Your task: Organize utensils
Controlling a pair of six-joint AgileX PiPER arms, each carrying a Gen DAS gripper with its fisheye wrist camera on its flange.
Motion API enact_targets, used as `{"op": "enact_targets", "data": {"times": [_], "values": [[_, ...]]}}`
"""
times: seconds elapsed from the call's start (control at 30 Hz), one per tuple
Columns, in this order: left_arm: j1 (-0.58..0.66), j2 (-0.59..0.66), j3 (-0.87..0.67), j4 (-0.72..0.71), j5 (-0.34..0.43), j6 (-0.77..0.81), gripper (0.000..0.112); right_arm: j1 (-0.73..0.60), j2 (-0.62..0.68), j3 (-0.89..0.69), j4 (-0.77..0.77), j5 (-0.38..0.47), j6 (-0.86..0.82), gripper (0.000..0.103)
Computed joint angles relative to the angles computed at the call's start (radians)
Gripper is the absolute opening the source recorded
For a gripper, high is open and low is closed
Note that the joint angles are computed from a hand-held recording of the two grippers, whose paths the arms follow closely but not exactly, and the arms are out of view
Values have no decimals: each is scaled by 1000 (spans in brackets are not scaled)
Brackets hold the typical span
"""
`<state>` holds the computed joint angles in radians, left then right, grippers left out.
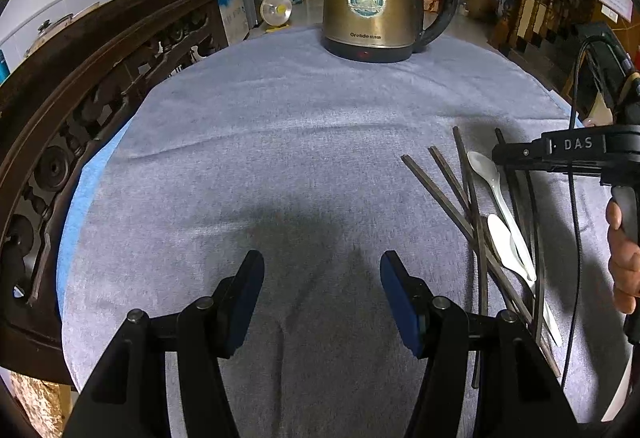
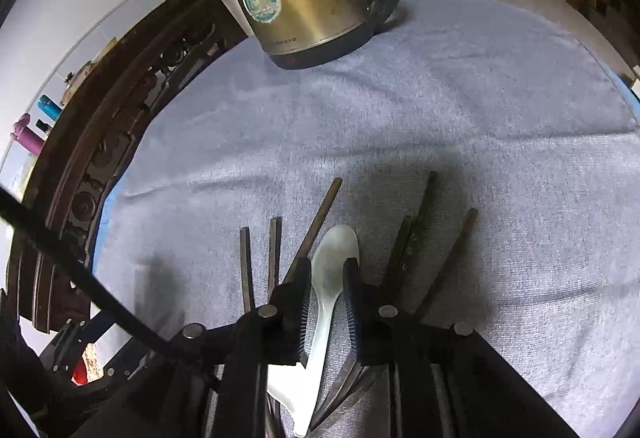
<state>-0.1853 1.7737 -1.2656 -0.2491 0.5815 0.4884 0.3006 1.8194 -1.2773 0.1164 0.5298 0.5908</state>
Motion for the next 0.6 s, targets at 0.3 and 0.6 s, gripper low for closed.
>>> {"op": "enact_targets", "data": {"times": [0.3,0.6], "values": [[7,72,-91,11,39,-29,62,-12,92,-115,27,74,-82,39],[-20,155,-236,27,94,-30,62,61,123,-181,-196,169,1,34]]}}
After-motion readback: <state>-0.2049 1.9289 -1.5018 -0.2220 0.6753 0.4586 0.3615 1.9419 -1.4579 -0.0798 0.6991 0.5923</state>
